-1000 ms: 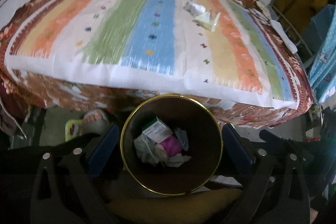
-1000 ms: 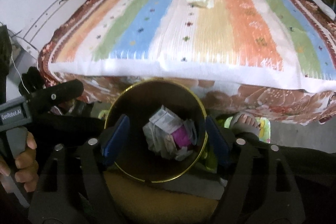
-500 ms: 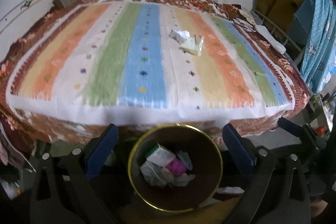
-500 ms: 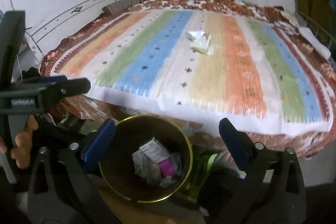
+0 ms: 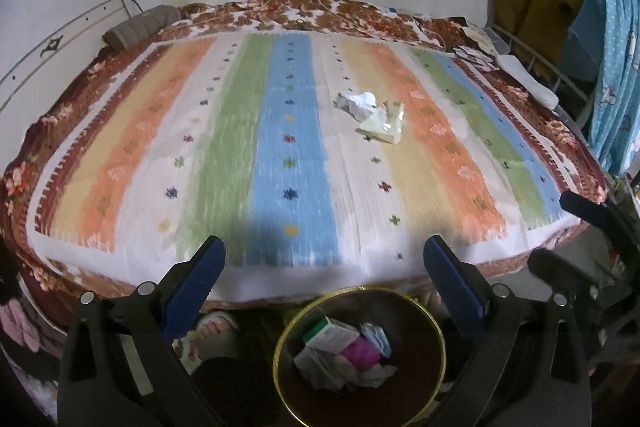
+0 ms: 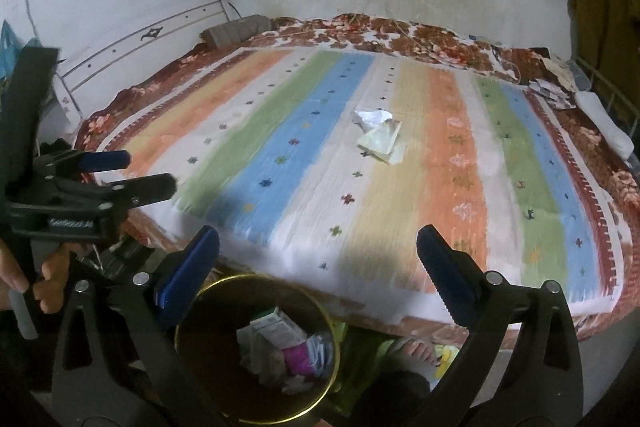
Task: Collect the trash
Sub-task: 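Move both tools back toward the remaining tissue and clear pouch, then close right tool on clear plastic pouch while left tool grips white printed paper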
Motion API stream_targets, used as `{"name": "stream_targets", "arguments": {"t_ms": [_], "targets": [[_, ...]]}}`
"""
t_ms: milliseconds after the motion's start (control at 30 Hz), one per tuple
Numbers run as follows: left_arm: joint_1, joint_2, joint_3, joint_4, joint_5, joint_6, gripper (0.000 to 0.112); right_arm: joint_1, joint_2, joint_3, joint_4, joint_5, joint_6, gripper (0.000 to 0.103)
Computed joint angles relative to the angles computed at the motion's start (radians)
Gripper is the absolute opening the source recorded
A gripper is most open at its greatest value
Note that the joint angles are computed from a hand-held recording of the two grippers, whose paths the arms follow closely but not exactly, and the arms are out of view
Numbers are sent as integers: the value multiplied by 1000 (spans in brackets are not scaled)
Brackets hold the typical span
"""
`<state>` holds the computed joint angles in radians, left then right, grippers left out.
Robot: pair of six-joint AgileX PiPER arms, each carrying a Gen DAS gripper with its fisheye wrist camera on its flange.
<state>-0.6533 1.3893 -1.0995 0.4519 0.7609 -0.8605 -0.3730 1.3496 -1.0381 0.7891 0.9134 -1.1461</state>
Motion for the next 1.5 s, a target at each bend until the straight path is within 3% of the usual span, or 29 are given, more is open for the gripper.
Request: {"name": "stream_targets", "arguments": {"t_ms": [267, 900, 1133, 1500], "targets": [[77, 131, -160, -62, 9, 117, 97, 70, 122, -139, -79, -37, 123, 94], [268, 529, -535, -304, -97, 437, 97, 180, 553, -574, -228, -35, 327, 92], [317, 701, -739, -454, -37, 555, 97, 201, 708, -737, -242, -13, 361, 91], [359, 1001, -1164, -630, 116, 627, 96, 197, 1024, -1173, -271, 168, 512, 77]]}}
